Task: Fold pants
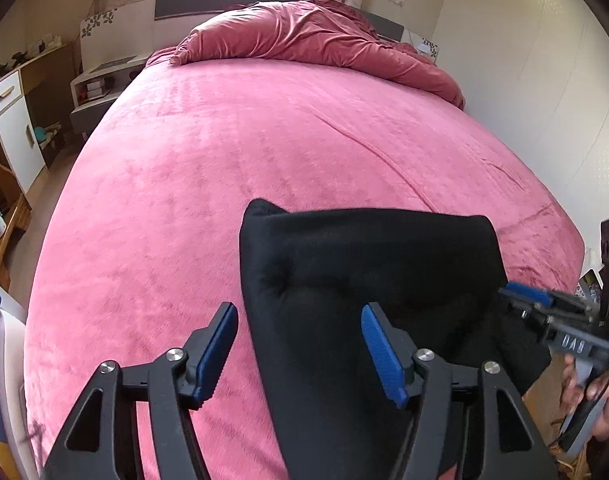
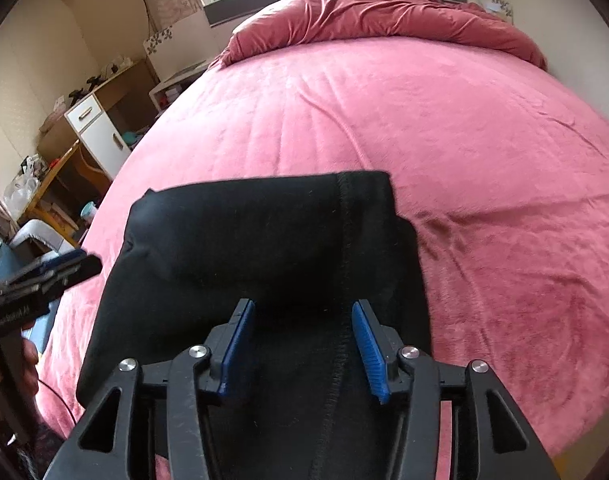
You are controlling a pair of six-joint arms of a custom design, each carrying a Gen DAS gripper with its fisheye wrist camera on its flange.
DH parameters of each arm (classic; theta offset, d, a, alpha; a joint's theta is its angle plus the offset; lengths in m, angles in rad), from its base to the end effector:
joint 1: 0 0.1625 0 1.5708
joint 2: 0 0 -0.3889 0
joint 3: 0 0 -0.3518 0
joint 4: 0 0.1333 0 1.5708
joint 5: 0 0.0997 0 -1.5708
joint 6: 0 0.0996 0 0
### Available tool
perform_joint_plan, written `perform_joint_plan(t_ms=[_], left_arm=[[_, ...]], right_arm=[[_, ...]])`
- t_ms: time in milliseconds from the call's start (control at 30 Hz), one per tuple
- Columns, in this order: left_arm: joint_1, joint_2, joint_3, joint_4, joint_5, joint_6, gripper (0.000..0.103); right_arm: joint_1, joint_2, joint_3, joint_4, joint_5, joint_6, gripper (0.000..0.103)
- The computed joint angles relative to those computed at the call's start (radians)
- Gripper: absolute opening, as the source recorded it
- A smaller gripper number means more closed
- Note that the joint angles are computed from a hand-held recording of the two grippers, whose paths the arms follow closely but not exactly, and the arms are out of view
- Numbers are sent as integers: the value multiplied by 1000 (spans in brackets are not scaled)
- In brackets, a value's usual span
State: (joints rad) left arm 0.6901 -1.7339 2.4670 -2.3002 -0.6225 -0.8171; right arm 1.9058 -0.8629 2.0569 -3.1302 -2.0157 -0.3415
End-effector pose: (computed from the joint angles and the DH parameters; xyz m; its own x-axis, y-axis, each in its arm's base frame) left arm -0.0933 -0.3548 0.2524 -0.8147 -0.1552 -0.5587 0.2588 0.7649 -0.5899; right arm 0.2523 -0.4496 0.0825 -0.7480 -0.4382 0.4984 -0.5918 0.7804 -0.2021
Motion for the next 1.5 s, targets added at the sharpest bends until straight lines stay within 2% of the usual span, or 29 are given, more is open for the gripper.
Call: perform_joint_plan(t_ms=[133,267,400,533,667,800,900,1033,1100,1167,1233,1267,1400,1500], left_arm=[[-20,-64,30,68,-13,-49,71],[-1,-78,69,-2,-61,-15,75],[28,-90,109,-102,-124,32,79],[59,-72,127,-204,-159,88,80],[128,-12,124,-348,-246,174,80],[170,49,111,-431,-290,226,80],[210,91,97,-489,-349,252,80],[277,132,81,-564,-450,263,80],[282,142,79,-590,-471,284,73],[264,143,88,-604,-459,299,63],[243,129,102,-625,-457,311,54],[237,120,105,-629,-459,313,50],[216,58,126,-620,-466,301,46],[155,-36,142,-547,-411,279,46]], right_arm=[[-13,-30,8,6,-8,15,68],[-55,-55,3,76,26,30,77],[-101,-52,-30,165,54,43,78],[-148,-48,-55,230,104,58,78],[-201,-40,-76,284,199,66,81],[-234,-23,-106,329,265,57,82],[-256,-15,-118,354,314,43,83],[-273,-7,-119,365,351,23,79],[-270,-5,-117,362,349,17,75],[-266,-9,-110,357,339,8,70],[-265,-21,-102,361,341,1,59],[-260,-22,-96,355,342,2,57],[-222,-36,-73,328,332,7,49],[-182,-48,-71,329,347,-8,47]])
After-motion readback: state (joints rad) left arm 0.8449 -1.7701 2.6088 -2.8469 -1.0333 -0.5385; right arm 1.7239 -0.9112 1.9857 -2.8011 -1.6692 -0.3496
